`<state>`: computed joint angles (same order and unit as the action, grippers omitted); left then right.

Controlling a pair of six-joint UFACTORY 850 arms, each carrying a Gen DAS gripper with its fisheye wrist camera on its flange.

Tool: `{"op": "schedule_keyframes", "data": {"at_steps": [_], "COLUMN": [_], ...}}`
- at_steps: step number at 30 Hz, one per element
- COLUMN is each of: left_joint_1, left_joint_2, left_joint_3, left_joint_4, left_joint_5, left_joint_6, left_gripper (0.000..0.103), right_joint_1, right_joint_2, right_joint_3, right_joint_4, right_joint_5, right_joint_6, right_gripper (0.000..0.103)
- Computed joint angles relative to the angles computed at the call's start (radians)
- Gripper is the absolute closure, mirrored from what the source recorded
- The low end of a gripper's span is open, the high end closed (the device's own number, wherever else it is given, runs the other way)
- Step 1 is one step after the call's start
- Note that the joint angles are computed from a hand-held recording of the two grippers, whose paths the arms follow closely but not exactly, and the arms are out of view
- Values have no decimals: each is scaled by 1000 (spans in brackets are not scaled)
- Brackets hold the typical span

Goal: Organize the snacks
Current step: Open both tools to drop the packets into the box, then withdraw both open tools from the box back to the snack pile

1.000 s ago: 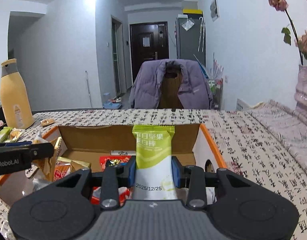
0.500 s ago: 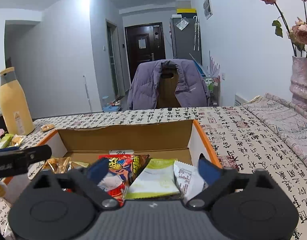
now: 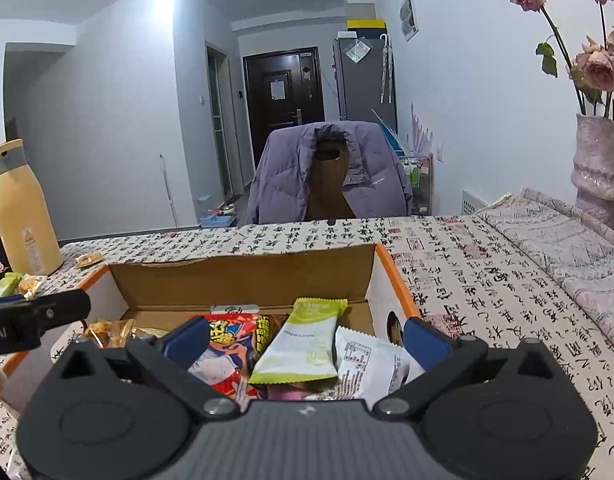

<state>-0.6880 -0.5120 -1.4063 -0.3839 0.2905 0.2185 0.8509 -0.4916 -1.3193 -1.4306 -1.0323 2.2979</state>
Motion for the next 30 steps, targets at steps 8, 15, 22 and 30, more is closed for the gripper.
{"op": "schedule_keyframes", "data": {"at_steps": [8,15,22,30], "left_joint_1": [6,10,22,38], "left_joint_2": [43,113,183,267], "left_joint_3": [17,88,180,321], "left_joint_4": [-23,-23,8,86], "left_joint_5": [-35,-25,-19,-9], "left_joint_6": [-1,17,1,-75], "left_gripper": [0,0,0,0], "right_joint_1": [22,56,111,185], "right_joint_2": [31,60,79,85], "right_joint_3": [9,20,40,69], "right_joint_4": [14,45,81,117], "right_joint_5": [-21,-47,-75,-99], "right_joint_6": [-2,-20,-36,-46], "right_gripper": [0,0,0,0]}}
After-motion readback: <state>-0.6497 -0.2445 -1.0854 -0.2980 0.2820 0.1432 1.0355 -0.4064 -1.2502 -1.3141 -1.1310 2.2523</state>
